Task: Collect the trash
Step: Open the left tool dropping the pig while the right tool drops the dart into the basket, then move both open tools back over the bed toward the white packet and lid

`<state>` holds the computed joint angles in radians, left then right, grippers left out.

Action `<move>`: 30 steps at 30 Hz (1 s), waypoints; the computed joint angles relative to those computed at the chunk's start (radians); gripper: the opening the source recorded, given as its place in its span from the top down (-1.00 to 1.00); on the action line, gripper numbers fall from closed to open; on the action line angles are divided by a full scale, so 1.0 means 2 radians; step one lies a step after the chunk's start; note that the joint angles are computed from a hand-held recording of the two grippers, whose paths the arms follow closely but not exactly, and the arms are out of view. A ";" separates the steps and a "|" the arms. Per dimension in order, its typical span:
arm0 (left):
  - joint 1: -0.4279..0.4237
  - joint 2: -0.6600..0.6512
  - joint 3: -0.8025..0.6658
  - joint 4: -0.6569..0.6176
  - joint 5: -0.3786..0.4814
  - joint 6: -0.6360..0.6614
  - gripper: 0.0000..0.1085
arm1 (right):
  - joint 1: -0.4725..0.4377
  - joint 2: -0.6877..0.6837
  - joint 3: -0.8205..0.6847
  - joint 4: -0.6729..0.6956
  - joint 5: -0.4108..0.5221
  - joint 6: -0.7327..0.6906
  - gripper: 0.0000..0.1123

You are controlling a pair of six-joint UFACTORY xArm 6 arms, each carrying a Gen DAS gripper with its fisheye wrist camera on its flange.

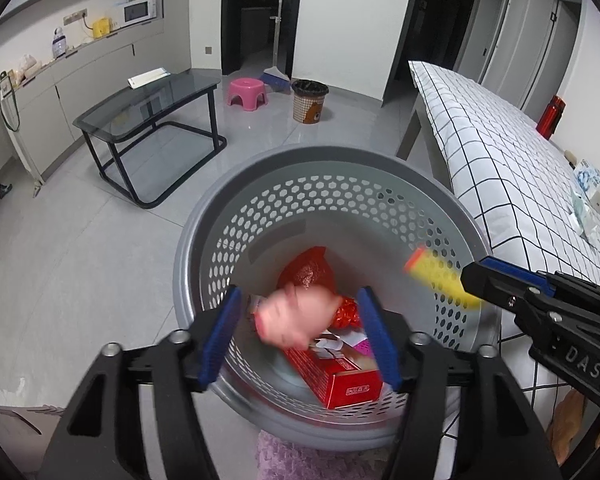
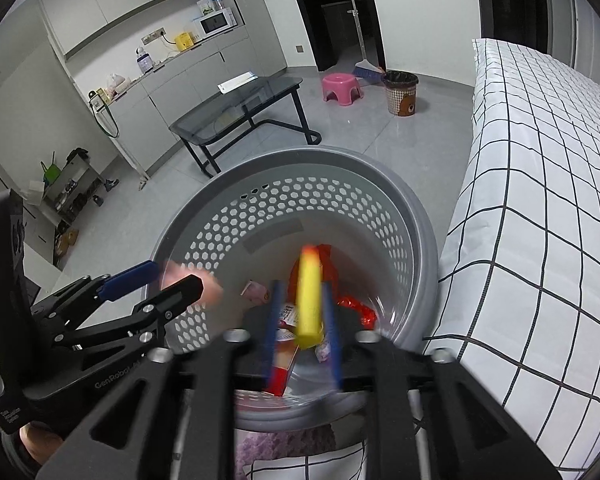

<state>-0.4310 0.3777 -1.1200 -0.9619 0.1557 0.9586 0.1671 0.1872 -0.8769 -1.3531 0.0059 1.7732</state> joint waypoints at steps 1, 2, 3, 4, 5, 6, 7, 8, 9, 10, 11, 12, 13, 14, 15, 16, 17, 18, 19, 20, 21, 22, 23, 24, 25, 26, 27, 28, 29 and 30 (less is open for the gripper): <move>0.000 0.000 0.000 0.000 -0.001 0.000 -0.17 | 0.001 -0.002 -0.002 -0.017 0.003 0.017 0.41; 0.000 0.000 0.001 0.001 -0.003 -0.001 -0.17 | 0.001 -0.003 -0.001 -0.020 0.004 0.019 0.41; 0.000 0.000 0.002 0.007 -0.006 -0.008 -0.17 | 0.002 -0.002 -0.001 -0.019 0.005 0.019 0.41; 0.000 0.000 0.003 0.011 -0.007 -0.012 -0.17 | 0.003 -0.002 -0.001 -0.017 0.005 0.017 0.41; 0.001 -0.001 0.004 0.012 -0.006 -0.014 -0.17 | 0.002 -0.002 -0.001 -0.016 0.005 0.016 0.41; 0.001 -0.001 0.005 0.012 -0.008 -0.015 -0.17 | 0.003 -0.002 -0.001 -0.016 0.005 0.016 0.41; 0.000 -0.001 0.005 0.013 -0.010 -0.016 -0.18 | 0.002 -0.002 0.000 -0.016 0.004 0.016 0.41; 0.001 0.000 0.005 0.015 -0.010 -0.018 -0.19 | 0.003 -0.002 -0.001 -0.020 0.005 0.020 0.41; 0.002 -0.002 0.007 0.012 -0.011 -0.015 -0.20 | 0.003 -0.002 -0.002 -0.019 0.005 0.020 0.41; 0.002 -0.002 0.008 0.012 -0.011 -0.016 -0.20 | 0.004 -0.001 -0.003 -0.024 0.005 0.025 0.41; 0.003 -0.004 0.009 0.010 -0.012 -0.013 -0.20 | 0.003 -0.002 -0.002 -0.027 0.005 0.027 0.39; 0.003 -0.005 0.011 0.006 -0.013 -0.008 -0.20 | 0.002 -0.002 -0.002 -0.025 0.004 0.025 0.39; 0.003 -0.006 0.013 0.004 -0.016 -0.007 -0.21 | 0.003 -0.002 -0.002 -0.026 0.005 0.026 0.36; 0.002 -0.008 0.014 0.003 -0.018 -0.006 -0.22 | 0.003 -0.003 -0.002 -0.036 0.006 0.036 0.33; 0.001 -0.010 0.017 0.000 -0.020 -0.003 -0.23 | 0.004 -0.005 -0.002 -0.047 0.007 0.047 0.31; 0.001 -0.013 0.019 -0.004 -0.022 0.000 -0.27 | 0.005 -0.006 -0.002 -0.058 0.008 0.058 0.28; 0.000 -0.014 0.020 -0.008 -0.024 0.003 -0.30 | 0.004 -0.009 -0.002 -0.067 0.008 0.067 0.26; -0.001 -0.017 0.023 -0.013 -0.028 0.007 -0.30 | 0.005 -0.012 0.000 -0.072 0.009 0.072 0.23; -0.002 -0.019 0.024 -0.013 -0.030 0.006 -0.32 | 0.006 -0.016 0.001 -0.082 0.012 0.082 0.14; -0.004 -0.021 0.026 -0.012 -0.035 0.003 -0.36 | 0.006 -0.019 0.003 -0.083 0.013 0.083 0.05; -0.005 -0.023 0.028 -0.013 -0.039 0.002 -0.36 | 0.007 -0.023 0.004 -0.097 0.016 0.098 0.03; -0.007 -0.025 0.030 -0.016 -0.042 0.004 -0.39 | 0.007 -0.027 0.006 -0.108 0.018 0.108 -0.02; -0.009 -0.027 0.031 -0.018 -0.044 0.005 -0.43 | 0.009 -0.034 0.010 -0.118 0.025 0.121 -0.07; -0.012 -0.030 0.033 -0.023 -0.048 0.008 -0.45 | 0.007 -0.041 0.014 -0.126 0.027 0.128 -0.10; -0.015 -0.032 0.034 -0.028 -0.052 0.012 -0.49 | 0.006 -0.046 0.018 -0.135 0.030 0.136 -0.15; -0.018 -0.035 0.036 -0.035 -0.057 0.017 -0.52 | 0.007 -0.056 0.025 -0.142 0.037 0.145 -0.15; -0.022 -0.038 0.038 -0.043 -0.061 0.023 -0.54 | 0.008 -0.062 0.030 -0.139 0.041 0.143 -0.15; -0.025 -0.041 0.039 -0.048 -0.064 0.027 -0.55 | 0.008 -0.070 0.036 -0.134 0.046 0.140 -0.16; -0.029 -0.044 0.040 -0.056 -0.066 0.033 -0.56 | 0.009 -0.082 0.046 -0.134 0.053 0.141 -0.19; -0.035 -0.047 0.042 -0.061 -0.071 0.037 -0.56 | 0.009 -0.092 0.055 -0.133 0.058 0.142 -0.20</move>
